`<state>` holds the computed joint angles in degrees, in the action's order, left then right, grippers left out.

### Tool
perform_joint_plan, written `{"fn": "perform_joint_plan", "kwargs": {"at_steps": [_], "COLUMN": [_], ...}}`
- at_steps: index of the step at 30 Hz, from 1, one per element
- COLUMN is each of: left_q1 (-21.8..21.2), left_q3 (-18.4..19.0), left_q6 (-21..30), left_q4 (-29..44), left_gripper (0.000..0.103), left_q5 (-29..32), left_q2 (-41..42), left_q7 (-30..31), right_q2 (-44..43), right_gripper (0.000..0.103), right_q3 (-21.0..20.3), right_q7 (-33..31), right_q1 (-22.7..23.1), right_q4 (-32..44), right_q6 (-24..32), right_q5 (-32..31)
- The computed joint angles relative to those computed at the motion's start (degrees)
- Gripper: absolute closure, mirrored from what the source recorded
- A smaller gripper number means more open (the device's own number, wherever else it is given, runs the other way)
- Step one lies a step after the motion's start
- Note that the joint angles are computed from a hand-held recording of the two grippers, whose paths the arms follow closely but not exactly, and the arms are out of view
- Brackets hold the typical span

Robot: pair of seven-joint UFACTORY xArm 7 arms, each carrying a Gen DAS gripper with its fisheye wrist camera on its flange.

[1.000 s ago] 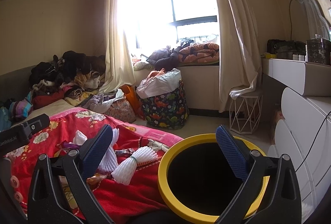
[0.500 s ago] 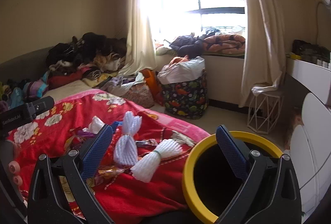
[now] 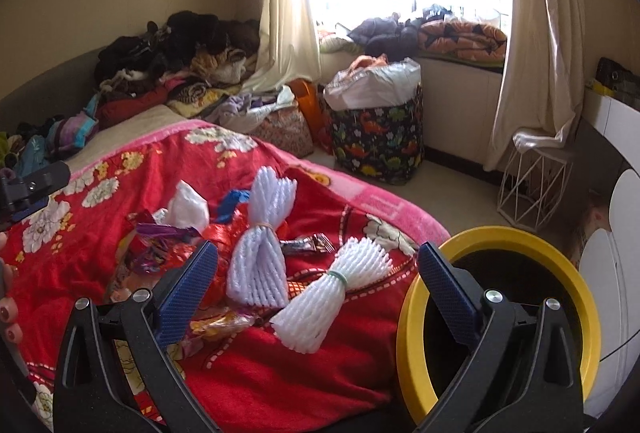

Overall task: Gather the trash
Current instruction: 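Grasp the white foam net with the right tool while the left tool grasps the purple wrapper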

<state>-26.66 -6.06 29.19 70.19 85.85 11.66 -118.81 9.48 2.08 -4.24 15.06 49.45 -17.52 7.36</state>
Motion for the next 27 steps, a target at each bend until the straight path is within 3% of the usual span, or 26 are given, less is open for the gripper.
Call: {"fn": "perform_joint_plan", "kwargs": {"at_steps": [2,7,11,13,14,16,18,20,22,27], "left_q1": [0.6,0.2,-0.3,-0.4,-0.4,-0.1,-0.3,0.1,0.7,-0.7], "left_q3": [0.1,1.4,2.3,2.1,2.1,1.8,2.1,1.8,1.0,2.9], "left_q6": [-2.1,-6.1,-9.0,-9.5,-9.8,-10.5,-11.0,-11.3,-10.8,-11.9], "left_q4": [1.9,7.2,10.5,12.0,12.5,13.5,13.8,13.7,14.2,13.9], "left_gripper": [0.011,0.014,0.029,0.034,0.038,0.043,0.049,0.055,0.059,0.076], "left_q5": [-1.6,-8.5,-15.0,-18.8,-20.6,-24.5,-27.4,-30.9,-35.2,-40.3], "left_q2": [2.0,7.7,11.3,13.0,13.7,14.9,15.6,16.0,16.9,17.3], "left_q7": [3.2,14.3,22.6,27.6,29.7,34.1,36.6,40.1,44.3,47.9], "right_q2": [1.1,3.0,5.0,6.0,6.9,7.8,9.0,10.2,11.2,12.1], "right_gripper": [0.006,0.007,0.016,0.022,0.023,0.028,0.033,0.042,0.057,0.079], "right_q3": [-1.1,4.1,10.6,12.1,15.0,15.6,13.5,11.3,8.0,11.0], "right_q7": [-0.5,3.8,5.3,4.7,3.4,1.9,1.6,1.6,2.8,-3.6], "right_q1": [0.5,-7.1,-14.3,-15.7,-18.2,-18.2,-15.6,-13.0,-9.6,-11.6], "right_q4": [1.5,3.5,5.9,7.4,8.6,10.2,12.8,14.9,16.7,17.7], "right_q6": [2.5,6.3,10.4,13.1,15.1,18.4,22.6,25.7,28.4,29.9], "right_q5": [0.9,-4.4,-7.1,-6.9,-6.0,-4.4,-4.2,-3.9,-4.6,2.1]}}
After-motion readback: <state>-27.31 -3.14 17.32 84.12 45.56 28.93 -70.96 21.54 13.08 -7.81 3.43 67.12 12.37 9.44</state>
